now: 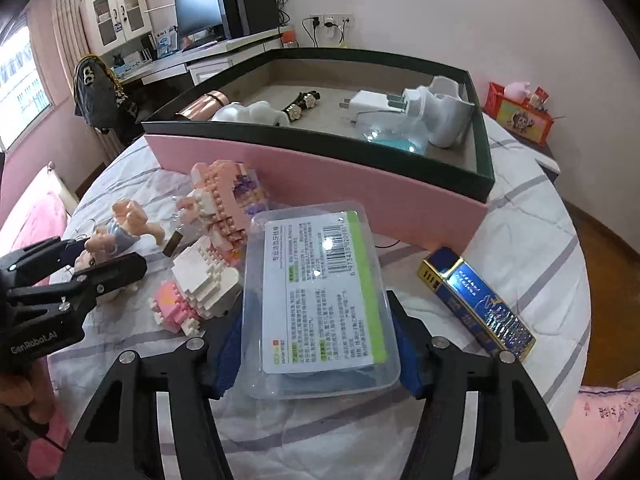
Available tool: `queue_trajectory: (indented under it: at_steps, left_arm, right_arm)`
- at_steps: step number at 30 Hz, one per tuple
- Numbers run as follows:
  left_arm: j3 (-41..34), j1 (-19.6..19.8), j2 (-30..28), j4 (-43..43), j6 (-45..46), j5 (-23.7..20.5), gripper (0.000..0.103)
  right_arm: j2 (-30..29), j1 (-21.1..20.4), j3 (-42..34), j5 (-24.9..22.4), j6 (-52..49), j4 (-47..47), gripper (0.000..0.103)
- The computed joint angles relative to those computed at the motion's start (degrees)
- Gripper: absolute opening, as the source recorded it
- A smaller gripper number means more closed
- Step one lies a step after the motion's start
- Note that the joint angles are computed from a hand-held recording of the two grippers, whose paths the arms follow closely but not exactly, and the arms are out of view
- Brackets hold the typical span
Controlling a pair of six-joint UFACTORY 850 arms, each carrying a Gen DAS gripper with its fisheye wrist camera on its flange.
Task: Organize rigid objects
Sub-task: 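Lower doll into box with left tool while right tool lowers clear case in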
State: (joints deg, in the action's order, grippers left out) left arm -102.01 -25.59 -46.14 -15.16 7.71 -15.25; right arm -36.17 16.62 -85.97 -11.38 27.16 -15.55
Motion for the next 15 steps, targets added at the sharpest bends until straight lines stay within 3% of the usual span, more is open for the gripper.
queue_trajectory:
  at_steps: [7,13,15]
  left_arm:
    - [1.44,0.02,1.25,-0.59,0.53,1.18,0.051]
    - [2.12,-0.16,2.77,-2.02,2.64,2.03,0.051]
    - [1.75,-0.20,3.08,-2.15,3.02,2.22,0.051]
  right_arm:
    - [3.96,0.57,4.57,3.70,17.13,-13.88,0.063]
    - [6.56,1.06,5.64,4.89,24.43,-20.60,0.063]
    - [7.01,1.02,5.51,5.31,22.42,-18.40,0.063]
